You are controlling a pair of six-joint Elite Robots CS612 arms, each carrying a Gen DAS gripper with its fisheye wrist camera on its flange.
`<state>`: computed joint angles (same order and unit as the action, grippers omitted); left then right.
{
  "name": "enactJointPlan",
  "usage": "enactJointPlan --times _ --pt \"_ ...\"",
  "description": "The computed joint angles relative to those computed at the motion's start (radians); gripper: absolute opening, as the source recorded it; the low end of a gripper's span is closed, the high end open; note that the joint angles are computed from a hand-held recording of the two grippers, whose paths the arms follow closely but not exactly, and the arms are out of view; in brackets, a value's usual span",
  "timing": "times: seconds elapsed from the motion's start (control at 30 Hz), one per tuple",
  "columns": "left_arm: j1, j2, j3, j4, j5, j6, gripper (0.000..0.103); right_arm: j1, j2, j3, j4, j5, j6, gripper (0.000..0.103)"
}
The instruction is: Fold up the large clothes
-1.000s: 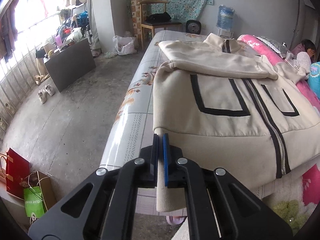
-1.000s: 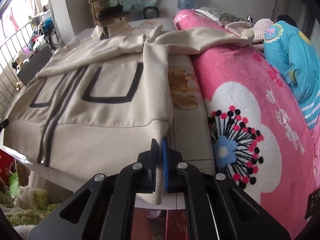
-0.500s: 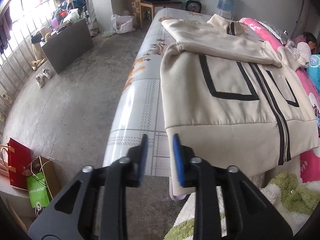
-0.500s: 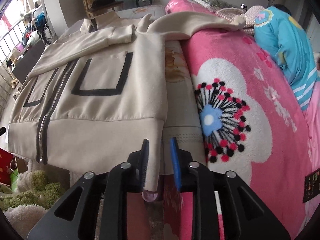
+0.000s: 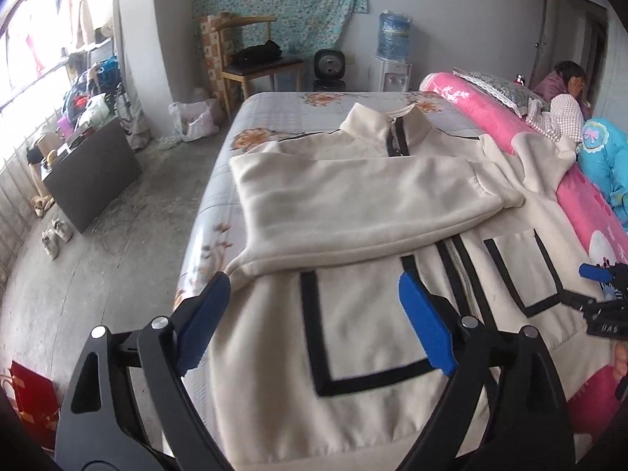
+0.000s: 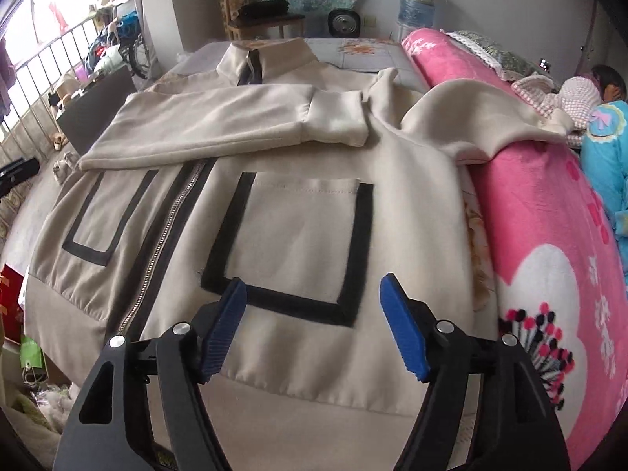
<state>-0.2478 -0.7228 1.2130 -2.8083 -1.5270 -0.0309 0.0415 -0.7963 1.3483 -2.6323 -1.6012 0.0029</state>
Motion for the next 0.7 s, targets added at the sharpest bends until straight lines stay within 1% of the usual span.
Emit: enactJointPlan --times 0.1,0.13,0.17,0.2,0.23,0.27,0.33,0.4,0.43,0.47,0.53,0.6,0.63,0.7 --pt "-0.014 0.070 -0.114 0.086 -0.023 0.017 0.085 0.011 0.030 -0.041 0.083 -0.026 -0.015 0.079" --pt "-0.018 0.092 -0.148 0.115 -0.015 0.022 0.085 0.015 0.034 -0.042 0.086 -0.038 -0.015 0.085" --pt "-0.023 0.111 -0.176 0.141 -0.005 0.024 0.085 0.019 0.033 -0.029 0.047 -0.058 -0.006 0.090" --pt "-0.027 0.131 -0.206 0.170 0.010 0.025 0.085 0.020 0.034 -0.024 0.034 -0.068 -0.006 0.097" --pt "-0.030 0.147 -0.227 0.188 0.026 0.026 0.085 0.019 0.035 -0.024 0.043 -0.060 -0.006 0.097" --pt "-0.032 0.161 -0.244 0.209 0.040 0.022 0.085 0.012 0.032 -0.014 0.030 -0.028 0.025 0.097" --pt "-0.032 0.176 -0.263 0.248 0.054 0.011 0.085 0.002 0.032 -0.006 0.016 0.012 0.049 0.098" --pt "-0.030 0.185 -0.271 0.270 0.050 -0.002 0.085 0.003 0.028 0.006 -0.004 0.011 0.020 0.098" --pt "-0.029 0.185 -0.269 0.268 0.050 -0.005 0.087 0.002 0.029 0.002 0.002 0.012 0.002 0.098" --pt "-0.029 0.184 -0.257 0.242 0.053 -0.006 0.087 -0.001 0.027 -0.001 0.017 0.025 -0.019 0.098" --pt "-0.031 0.181 -0.243 0.218 0.066 -0.006 0.091 -0.013 0.019 -0.008 0.056 0.072 -0.043 0.097" --pt "-0.030 0.180 -0.235 0.205 0.066 -0.016 0.093 -0.036 0.005 -0.009 0.044 0.109 -0.024 0.097" --pt "-0.029 0.181 -0.235 0.203 0.063 -0.021 0.095 -0.047 0.000 -0.009 0.022 0.116 -0.010 0.097" --pt "-0.025 0.181 -0.234 0.195 0.046 -0.031 0.095 -0.079 -0.006 -0.020 -0.031 0.111 0.036 0.097"
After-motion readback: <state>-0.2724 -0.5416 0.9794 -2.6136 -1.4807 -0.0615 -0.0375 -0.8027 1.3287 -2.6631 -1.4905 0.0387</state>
